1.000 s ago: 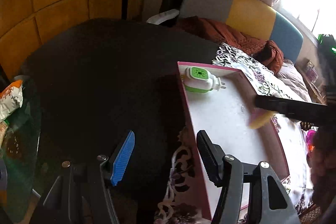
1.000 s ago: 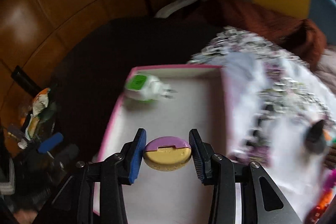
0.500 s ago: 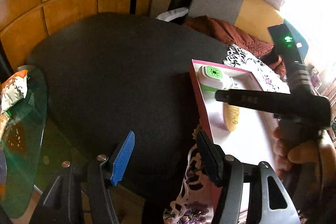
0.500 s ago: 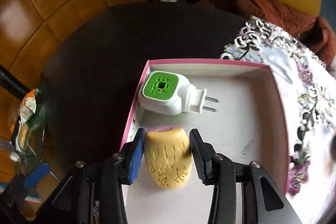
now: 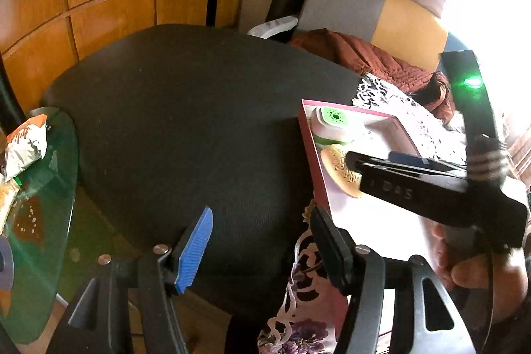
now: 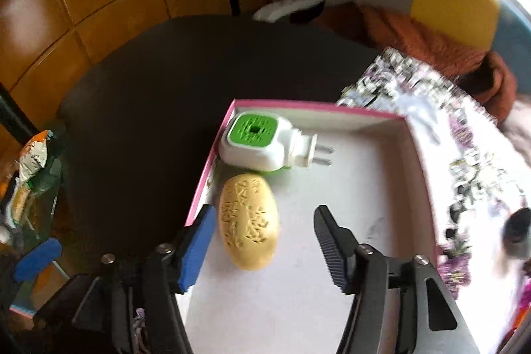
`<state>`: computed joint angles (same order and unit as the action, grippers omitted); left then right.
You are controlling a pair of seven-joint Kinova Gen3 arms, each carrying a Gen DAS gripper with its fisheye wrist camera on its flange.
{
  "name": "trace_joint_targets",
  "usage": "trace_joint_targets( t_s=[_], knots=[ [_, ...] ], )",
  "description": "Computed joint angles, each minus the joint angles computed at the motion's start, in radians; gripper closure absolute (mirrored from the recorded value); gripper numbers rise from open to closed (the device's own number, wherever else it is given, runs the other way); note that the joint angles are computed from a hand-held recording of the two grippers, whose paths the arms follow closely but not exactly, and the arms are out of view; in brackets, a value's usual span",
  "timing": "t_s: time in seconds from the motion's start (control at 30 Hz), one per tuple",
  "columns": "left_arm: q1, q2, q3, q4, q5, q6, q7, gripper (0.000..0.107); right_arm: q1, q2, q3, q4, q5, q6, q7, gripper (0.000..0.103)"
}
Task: Organize rigid objects
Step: 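Carry the yellow soap into the pink tray and open the right tool, then move both tools back from the tray toward the remaining objects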
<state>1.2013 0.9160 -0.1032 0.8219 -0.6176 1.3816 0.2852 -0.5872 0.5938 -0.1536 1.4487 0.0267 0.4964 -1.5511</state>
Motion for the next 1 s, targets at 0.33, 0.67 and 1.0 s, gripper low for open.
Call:
trace_joint_targets(
  t_s=[0.33,0.67,1.0],
  knots=[
    [-0.003,0.031,0.000,-0.075,0.010,0.035,-0.049,0.045,-0.150,-0.171,0.192,0.240,0.177,-0.251,-0.197,0.032],
    [-0.001,0.088,-0.019,-0.211,0.026,0.106,-0.130,0.045,-0.205,-0.261,0.265,0.338,0.276,-0.345,-0.300,0.030],
    [-0.005,0.167,-0.043,-0.399,0.052,0.199,-0.240,0.045,-0.166,-0.308,0.257,0.383,0.252,-0.388,-0.288,0.027]
  ],
)
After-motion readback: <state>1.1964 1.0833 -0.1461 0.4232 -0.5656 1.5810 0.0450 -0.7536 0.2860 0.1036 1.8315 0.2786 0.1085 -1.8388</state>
